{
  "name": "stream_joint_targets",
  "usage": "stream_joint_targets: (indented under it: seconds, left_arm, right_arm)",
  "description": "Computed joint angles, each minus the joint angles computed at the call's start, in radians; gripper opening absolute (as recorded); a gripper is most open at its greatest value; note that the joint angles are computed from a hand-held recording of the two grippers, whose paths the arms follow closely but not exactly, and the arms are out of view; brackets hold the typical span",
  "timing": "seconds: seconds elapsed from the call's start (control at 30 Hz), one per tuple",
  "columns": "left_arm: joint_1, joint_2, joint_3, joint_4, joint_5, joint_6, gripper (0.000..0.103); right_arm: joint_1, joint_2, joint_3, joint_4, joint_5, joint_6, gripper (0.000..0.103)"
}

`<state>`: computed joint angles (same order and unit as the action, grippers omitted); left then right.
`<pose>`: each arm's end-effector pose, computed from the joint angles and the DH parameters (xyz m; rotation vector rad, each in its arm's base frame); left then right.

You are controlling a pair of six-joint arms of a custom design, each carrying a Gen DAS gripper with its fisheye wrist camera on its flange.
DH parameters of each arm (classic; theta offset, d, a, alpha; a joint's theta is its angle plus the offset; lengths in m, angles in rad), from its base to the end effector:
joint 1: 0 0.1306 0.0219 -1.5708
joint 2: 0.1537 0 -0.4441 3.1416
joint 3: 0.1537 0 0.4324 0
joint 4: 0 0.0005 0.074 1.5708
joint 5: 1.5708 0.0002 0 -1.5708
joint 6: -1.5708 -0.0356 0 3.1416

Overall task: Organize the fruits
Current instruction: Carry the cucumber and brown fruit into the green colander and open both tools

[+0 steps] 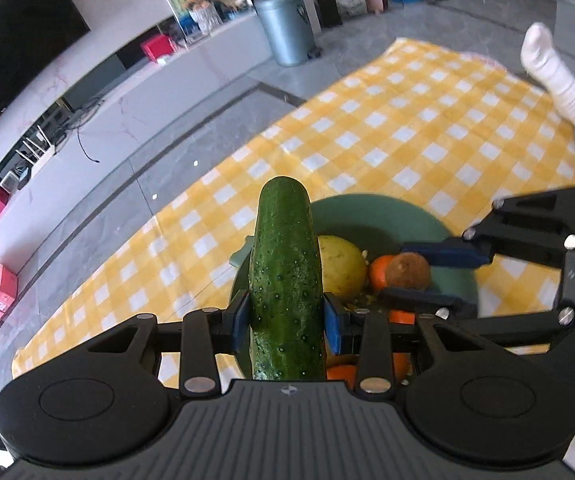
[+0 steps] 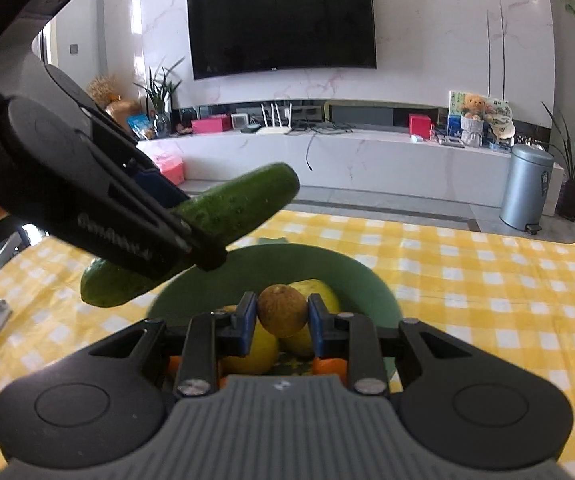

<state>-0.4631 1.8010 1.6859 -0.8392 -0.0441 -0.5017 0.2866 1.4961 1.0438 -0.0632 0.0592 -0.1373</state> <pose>0.6097 -0.3032 0.4032 1.1557 2.2452 0.0712 0.5197 0.1505 0.3302 -0.1199 2.0878 0.1958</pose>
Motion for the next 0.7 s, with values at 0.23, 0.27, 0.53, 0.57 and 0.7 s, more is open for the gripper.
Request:
stream_joint_targets:
  seconds: [0.23, 0.27, 0.53, 0.57, 0.7]
  left_arm:
    - [0.001, 0.098, 0.11, -0.126, -0.033, -0.042, 0.042]
    - [0.001, 0.107, 0.116, -0.136, -0.032, -0.056, 0.043]
    - [0.004, 0.135, 0.129, -0.129, -0.029, -0.054, 0.043]
    - [0.006, 0.137, 0.127, -0.126, -0.025, -0.042, 0.043]
    - [0.015, 0.138, 0.125, -0.115, -0.003, -0.006, 0.044]
  right_arm:
    - [-0.028, 0.066, 0.069, -0.077, -0.048, 0.005, 0.024]
    - [-0.03, 0.077, 0.083, -0.093, -0.05, 0.013, 0.024]
    - [-0.022, 0.096, 0.091, -0.125, -0.021, 0.025, 0.024]
    - [-0.021, 0.097, 0.093, -0.126, -0.011, 0.026, 0.024]
    - [-0.028, 0.107, 0.105, -0.147, -0.019, -0.002, 0.024]
